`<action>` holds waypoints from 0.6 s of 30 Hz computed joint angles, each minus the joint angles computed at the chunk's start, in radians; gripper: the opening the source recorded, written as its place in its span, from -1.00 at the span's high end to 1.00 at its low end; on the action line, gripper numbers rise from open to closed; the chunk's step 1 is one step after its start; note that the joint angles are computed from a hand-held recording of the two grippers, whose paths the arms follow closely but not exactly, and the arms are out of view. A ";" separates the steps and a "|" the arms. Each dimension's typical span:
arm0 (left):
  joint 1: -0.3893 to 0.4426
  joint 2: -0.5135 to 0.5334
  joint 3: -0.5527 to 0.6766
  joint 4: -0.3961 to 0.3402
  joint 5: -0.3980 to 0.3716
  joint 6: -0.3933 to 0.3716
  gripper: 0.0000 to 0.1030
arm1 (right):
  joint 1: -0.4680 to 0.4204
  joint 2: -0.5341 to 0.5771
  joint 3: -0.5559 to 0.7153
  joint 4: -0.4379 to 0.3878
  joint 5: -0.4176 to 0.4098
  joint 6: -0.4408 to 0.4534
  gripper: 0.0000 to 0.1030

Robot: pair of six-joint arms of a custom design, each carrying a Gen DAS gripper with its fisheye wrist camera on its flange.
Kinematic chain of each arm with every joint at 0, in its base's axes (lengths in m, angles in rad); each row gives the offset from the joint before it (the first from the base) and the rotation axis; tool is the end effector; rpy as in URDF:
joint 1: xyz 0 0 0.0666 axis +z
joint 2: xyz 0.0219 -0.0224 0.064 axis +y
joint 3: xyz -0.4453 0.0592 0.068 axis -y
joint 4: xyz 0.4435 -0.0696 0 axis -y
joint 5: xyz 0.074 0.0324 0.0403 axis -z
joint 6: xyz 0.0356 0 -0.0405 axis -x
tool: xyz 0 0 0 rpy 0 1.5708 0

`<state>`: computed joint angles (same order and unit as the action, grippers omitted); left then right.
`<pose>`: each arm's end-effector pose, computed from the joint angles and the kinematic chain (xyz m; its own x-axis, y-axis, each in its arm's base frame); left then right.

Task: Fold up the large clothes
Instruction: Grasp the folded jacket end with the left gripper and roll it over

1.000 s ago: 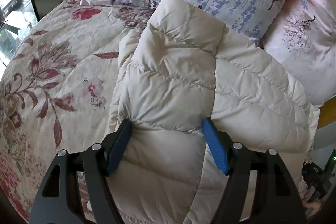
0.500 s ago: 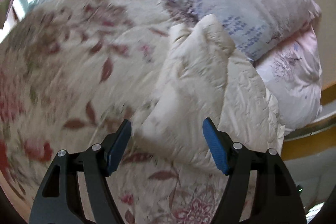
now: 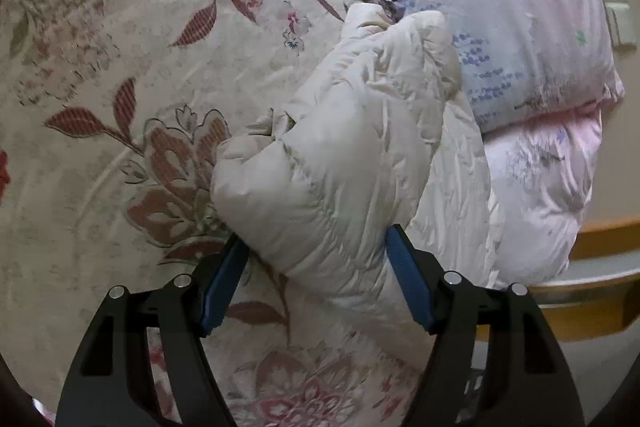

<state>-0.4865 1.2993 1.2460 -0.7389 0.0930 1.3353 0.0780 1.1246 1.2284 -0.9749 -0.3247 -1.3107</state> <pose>0.4293 -0.2312 0.4761 -0.6556 -0.7485 -0.0996 -0.4899 0.5219 -0.6983 0.3993 0.0422 0.5250 -0.4655 0.8823 0.0702 0.6654 0.2965 0.6851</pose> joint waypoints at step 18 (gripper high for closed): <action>0.031 -0.028 -0.060 0.195 -0.005 0.102 0.68 | -0.001 0.002 0.028 0.015 -0.068 0.097 0.65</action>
